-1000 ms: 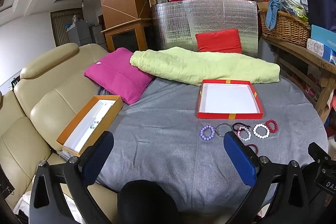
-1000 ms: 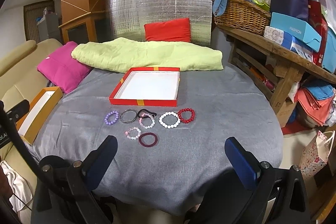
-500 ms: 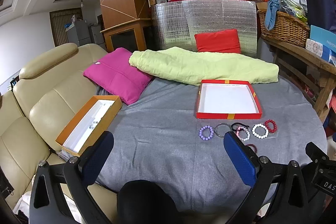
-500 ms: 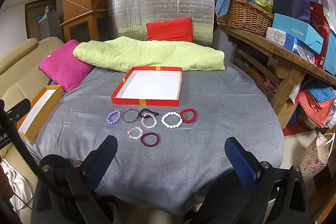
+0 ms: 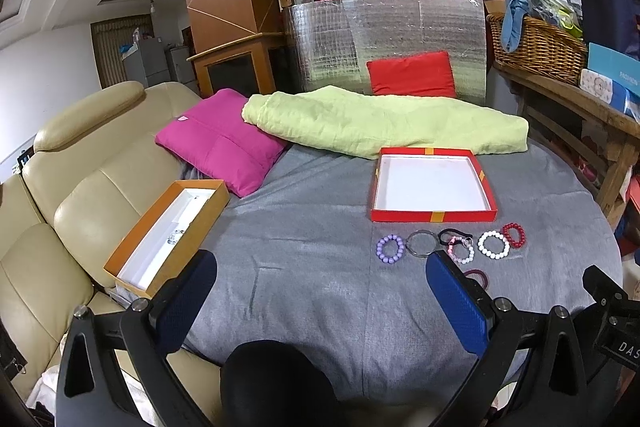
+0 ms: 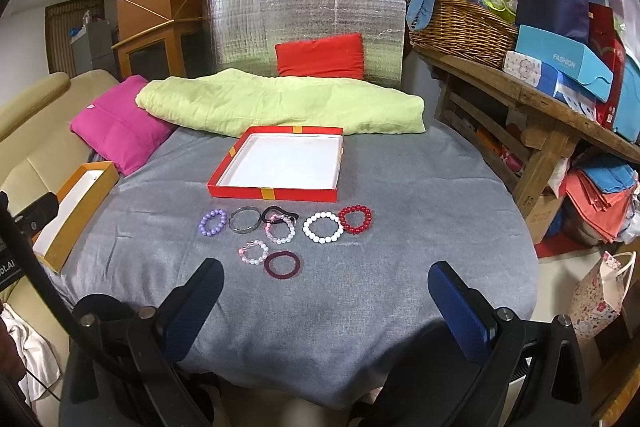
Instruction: Organize jewelry
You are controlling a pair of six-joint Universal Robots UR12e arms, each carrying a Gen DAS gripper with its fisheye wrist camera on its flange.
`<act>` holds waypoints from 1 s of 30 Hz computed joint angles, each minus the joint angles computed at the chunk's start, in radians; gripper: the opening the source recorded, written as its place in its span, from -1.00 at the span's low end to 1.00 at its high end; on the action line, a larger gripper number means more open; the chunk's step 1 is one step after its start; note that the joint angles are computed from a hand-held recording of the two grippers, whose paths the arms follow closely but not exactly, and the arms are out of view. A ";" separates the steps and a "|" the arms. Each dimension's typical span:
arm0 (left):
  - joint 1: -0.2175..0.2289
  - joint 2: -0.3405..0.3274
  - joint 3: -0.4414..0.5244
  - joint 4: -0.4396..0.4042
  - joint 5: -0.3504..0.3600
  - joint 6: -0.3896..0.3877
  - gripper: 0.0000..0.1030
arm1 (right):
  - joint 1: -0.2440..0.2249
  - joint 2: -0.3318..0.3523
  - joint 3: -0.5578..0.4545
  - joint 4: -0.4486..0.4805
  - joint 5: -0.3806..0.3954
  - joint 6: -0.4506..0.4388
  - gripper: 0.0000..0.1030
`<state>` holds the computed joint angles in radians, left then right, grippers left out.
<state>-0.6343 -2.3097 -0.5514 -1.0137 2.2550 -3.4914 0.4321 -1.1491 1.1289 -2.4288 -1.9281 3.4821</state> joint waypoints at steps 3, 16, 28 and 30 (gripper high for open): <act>0.001 -0.001 0.001 -0.006 -0.006 -0.001 1.00 | 0.000 0.000 0.000 0.001 -0.001 0.002 1.00; 0.006 -0.008 0.007 -0.034 -0.026 -0.015 1.00 | -0.004 0.004 -0.001 0.017 0.001 0.002 1.00; 0.040 -0.074 0.096 -0.140 -0.118 -0.023 1.00 | -0.030 0.051 -0.053 0.085 0.043 0.015 1.00; 0.056 -0.106 0.144 -0.184 -0.167 -0.019 1.00 | -0.048 0.061 -0.055 0.083 0.074 0.021 1.00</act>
